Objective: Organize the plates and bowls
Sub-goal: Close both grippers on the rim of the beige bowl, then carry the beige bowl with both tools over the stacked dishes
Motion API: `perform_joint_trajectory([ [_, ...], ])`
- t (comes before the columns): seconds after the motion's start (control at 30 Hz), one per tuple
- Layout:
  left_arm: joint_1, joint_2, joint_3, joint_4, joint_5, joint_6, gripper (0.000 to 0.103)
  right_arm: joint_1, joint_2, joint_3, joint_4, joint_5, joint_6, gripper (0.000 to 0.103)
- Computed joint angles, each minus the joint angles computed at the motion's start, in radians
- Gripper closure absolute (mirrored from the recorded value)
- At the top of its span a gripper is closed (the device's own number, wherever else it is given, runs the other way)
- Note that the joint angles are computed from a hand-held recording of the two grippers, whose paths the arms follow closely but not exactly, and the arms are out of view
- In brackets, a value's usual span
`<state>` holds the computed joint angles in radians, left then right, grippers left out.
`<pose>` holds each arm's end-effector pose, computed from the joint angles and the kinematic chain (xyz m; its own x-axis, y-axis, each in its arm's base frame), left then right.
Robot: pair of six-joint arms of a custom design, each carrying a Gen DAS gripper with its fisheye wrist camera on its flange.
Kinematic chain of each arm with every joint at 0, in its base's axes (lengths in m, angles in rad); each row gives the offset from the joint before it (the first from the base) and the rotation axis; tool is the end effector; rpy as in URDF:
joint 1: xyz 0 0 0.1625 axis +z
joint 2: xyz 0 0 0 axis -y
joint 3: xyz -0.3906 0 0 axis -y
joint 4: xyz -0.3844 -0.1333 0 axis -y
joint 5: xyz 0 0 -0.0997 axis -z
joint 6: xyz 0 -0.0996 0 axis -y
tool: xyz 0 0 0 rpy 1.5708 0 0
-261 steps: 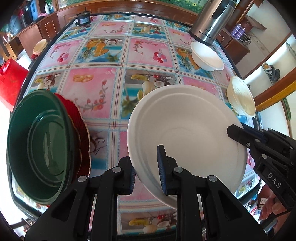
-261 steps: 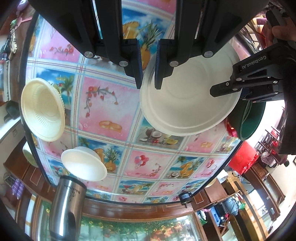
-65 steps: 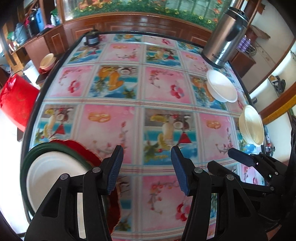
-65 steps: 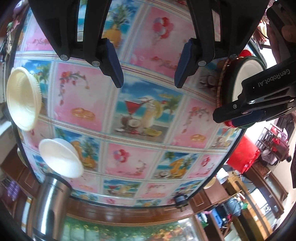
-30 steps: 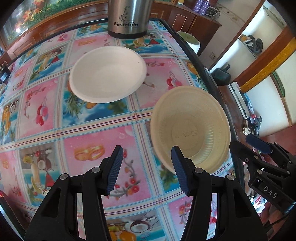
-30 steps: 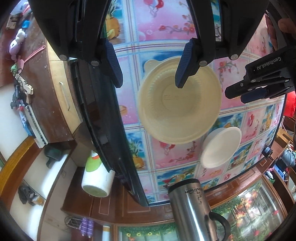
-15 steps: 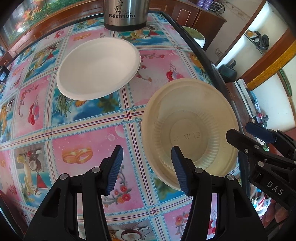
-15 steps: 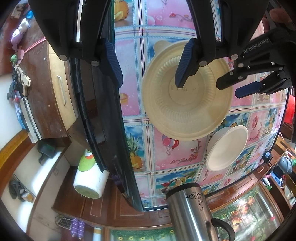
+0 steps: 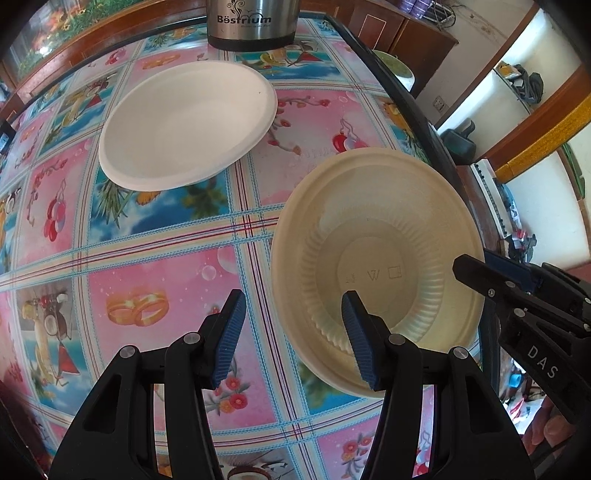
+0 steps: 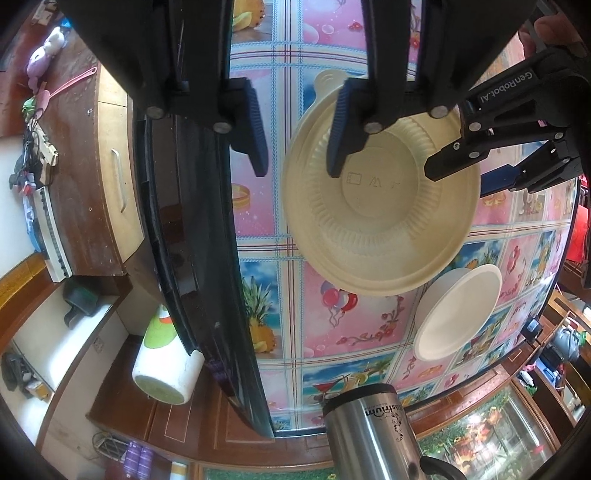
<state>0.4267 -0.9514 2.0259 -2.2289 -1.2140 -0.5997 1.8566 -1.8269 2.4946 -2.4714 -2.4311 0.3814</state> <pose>-0.3521 -0.3447 0.0168 -0.6839 0.5388 -0.4920 0.5410 0.8269 0.1536 0.1442 -0.2858 0.2622 -0.7287 0.3326 0.5987 -0.0033 0.8724 -0.4888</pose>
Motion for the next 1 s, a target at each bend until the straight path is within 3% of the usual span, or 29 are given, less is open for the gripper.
perform_joint_trajectory([
  [0.03, 0.001, 0.001, 0.0, 0.0, -0.002, 0.0, 0.053, -0.001, 0.0, 0.001, -0.005, 0.004, -0.006, 0.083],
  [0.07, 0.004, 0.002, 0.0, -0.002, -0.005, -0.003, 0.065, -0.002, 0.0, 0.0, -0.007, 0.008, -0.009, 0.089],
  [0.13, 0.002, 0.005, -0.002, 0.008, 0.004, -0.003, 0.075, -0.002, 0.002, 0.0, -0.007, 0.011, -0.014, 0.091],
  [0.3, 0.006, -0.002, 0.007, 0.015, 0.008, 0.004, 0.086, 0.019, 0.005, 0.001, -0.024, 0.009, -0.017, 0.093],
  [0.6, 0.03, -0.087, 0.053, 0.052, 0.003, -0.004, 0.087, 0.056, 0.043, 0.005, -0.024, 0.03, 0.043, 0.093],
  [1.0, 0.07, -0.317, 0.134, 0.184, 0.056, -0.045, 0.087, 0.183, 0.232, -0.067, -0.041, 0.065, 0.136, 0.093],
])
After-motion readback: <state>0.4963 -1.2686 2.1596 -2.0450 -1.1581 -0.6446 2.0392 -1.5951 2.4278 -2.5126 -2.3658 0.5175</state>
